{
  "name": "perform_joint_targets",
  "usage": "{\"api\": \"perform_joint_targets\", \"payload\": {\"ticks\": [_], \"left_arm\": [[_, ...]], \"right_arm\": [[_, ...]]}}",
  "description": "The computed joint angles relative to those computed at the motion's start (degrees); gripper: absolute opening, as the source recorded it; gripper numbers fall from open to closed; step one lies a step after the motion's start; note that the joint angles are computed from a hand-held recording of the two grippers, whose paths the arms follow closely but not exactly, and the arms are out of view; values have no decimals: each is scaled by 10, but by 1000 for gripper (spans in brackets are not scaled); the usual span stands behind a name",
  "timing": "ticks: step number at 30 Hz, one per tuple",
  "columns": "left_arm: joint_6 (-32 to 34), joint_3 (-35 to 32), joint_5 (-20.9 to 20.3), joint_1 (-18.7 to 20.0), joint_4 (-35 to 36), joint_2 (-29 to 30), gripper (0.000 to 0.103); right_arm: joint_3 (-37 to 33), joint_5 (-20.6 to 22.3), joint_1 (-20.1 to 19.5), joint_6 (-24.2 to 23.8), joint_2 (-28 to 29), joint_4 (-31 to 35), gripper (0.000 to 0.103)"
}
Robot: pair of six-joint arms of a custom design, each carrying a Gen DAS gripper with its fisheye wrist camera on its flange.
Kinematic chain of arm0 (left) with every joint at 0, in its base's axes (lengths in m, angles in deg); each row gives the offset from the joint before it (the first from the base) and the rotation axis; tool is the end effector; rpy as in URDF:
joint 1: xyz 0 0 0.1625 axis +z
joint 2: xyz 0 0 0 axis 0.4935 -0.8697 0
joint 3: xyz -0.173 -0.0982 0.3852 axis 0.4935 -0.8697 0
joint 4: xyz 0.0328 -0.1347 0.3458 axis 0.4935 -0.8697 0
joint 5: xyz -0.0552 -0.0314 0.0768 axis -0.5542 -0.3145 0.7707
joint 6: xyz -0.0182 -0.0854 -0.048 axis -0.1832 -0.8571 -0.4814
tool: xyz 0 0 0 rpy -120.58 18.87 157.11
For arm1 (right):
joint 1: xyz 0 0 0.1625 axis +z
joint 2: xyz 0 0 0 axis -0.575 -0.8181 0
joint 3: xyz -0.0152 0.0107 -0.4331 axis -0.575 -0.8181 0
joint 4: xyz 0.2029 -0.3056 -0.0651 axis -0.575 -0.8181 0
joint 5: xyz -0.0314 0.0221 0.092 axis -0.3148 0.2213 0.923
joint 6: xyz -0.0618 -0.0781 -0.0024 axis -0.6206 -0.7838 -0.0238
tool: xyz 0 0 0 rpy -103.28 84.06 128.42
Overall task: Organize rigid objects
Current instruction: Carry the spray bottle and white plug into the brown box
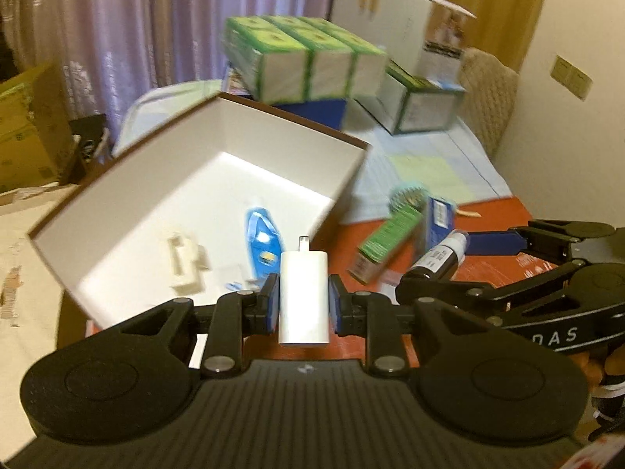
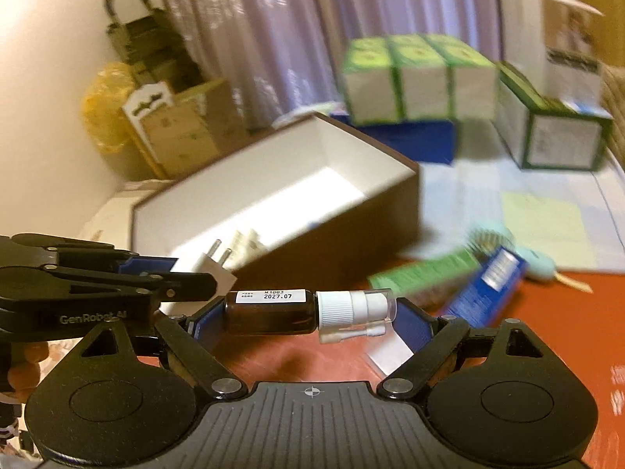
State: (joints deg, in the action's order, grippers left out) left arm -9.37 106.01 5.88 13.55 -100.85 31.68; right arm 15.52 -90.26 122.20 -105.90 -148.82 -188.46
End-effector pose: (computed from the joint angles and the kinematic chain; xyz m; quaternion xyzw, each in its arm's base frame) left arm -0.3621 -0.6215 0.0617 0.1962 0.8912 -0.2987 0.2795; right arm 0.0949 -0.6311 0.3002 0.3339 -0.9079 0.2174 0.1300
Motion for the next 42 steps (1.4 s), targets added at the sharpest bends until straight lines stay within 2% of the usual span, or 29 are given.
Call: {"api": "perform_joint_targets", "payload": {"ticks": [8, 13, 19, 29, 36, 42], "left_arm": [[3, 6, 57, 23, 0, -28, 21], [13, -11, 66, 45, 13, -31, 21], [24, -47, 64, 76, 52, -24, 21], [27, -123, 36, 122, 144, 2, 21], [15, -159, 17, 142, 197, 17, 22], [12, -169, 12, 148, 201, 21, 22]], "right_arm": [[-39, 19, 37, -22, 55, 3, 86], [-73, 10, 54, -30, 97, 9, 86], [-124, -15, 67, -39, 152, 25, 86], [-212, -67, 74, -58, 234, 79, 86], [-262, -100, 73, -61, 270, 124, 86], [-281, -115, 73, -64, 286, 138, 86]]}}
